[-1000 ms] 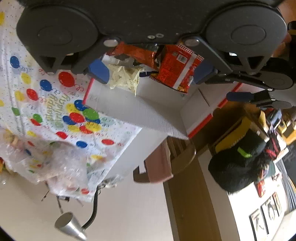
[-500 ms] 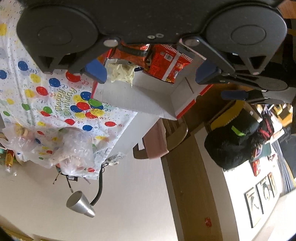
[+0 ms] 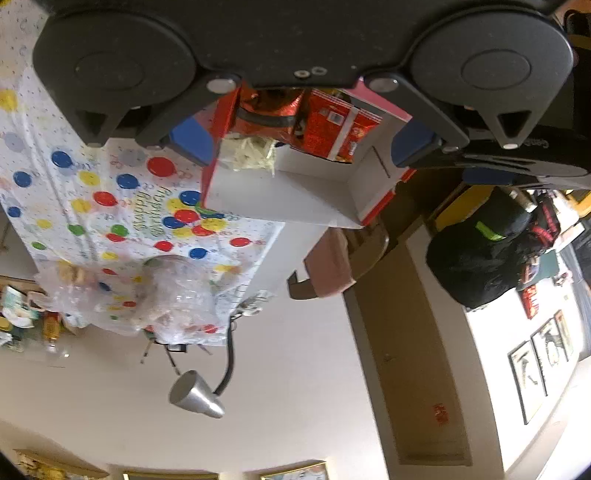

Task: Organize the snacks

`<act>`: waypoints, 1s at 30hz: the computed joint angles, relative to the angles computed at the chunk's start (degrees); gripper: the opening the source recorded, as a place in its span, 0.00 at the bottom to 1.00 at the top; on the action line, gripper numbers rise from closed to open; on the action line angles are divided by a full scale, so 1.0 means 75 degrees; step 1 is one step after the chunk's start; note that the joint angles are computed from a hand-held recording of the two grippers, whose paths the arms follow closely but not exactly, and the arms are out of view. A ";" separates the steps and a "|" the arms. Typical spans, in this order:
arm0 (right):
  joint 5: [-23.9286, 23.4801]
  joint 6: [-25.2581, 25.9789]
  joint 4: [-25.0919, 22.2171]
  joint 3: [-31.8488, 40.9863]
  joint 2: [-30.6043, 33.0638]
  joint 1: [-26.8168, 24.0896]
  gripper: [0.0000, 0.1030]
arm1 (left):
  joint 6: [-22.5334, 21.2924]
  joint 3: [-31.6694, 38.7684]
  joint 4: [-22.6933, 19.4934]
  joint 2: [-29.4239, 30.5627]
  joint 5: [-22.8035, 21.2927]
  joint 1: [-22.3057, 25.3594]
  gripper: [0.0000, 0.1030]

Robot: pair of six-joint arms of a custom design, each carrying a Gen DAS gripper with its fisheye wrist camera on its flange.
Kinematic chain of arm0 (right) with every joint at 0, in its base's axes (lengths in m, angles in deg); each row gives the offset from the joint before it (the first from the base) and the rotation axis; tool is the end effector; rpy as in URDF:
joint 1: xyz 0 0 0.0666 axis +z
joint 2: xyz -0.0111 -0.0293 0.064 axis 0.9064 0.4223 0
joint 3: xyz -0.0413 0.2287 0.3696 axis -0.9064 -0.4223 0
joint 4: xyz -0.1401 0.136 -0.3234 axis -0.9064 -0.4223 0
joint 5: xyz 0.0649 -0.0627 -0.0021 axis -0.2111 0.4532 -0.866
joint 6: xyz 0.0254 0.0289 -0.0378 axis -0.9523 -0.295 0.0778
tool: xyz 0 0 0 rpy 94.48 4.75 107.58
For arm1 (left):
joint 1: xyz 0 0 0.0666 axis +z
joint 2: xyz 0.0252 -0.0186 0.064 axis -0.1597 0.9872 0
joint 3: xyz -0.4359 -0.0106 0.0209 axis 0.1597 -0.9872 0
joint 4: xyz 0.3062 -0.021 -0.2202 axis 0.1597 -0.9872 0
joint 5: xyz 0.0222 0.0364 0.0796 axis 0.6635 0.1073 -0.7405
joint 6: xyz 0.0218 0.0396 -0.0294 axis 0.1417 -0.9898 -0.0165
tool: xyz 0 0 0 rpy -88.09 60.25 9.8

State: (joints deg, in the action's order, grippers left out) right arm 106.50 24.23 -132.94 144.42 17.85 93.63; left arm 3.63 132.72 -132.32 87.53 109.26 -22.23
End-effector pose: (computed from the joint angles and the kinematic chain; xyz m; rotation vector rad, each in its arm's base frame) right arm 0.3368 0.1658 0.5343 0.2926 2.1181 0.1206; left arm 0.4520 -0.1181 0.5441 0.6157 2.2541 -0.4600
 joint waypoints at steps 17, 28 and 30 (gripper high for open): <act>0.0697 -0.0795 -0.0023 -0.0313 -0.0251 0.0369 1.00 | 0.0031 -0.0232 0.0183 -0.0268 -0.0464 -0.0183 1.00; 0.0901 -0.0896 -0.0065 -0.0347 -0.0278 0.0513 1.00 | 0.0081 -0.0380 0.0319 -0.0384 -0.0523 -0.0231 1.00; 0.0922 -0.0925 -0.0099 -0.0332 -0.0266 0.0528 1.00 | 0.0078 -0.0426 0.0358 -0.0414 -0.0523 -0.0221 1.00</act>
State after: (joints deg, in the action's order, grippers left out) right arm 113.42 17.30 -133.68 141.93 15.86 97.59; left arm 4.22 129.53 -129.64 84.42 105.33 -23.89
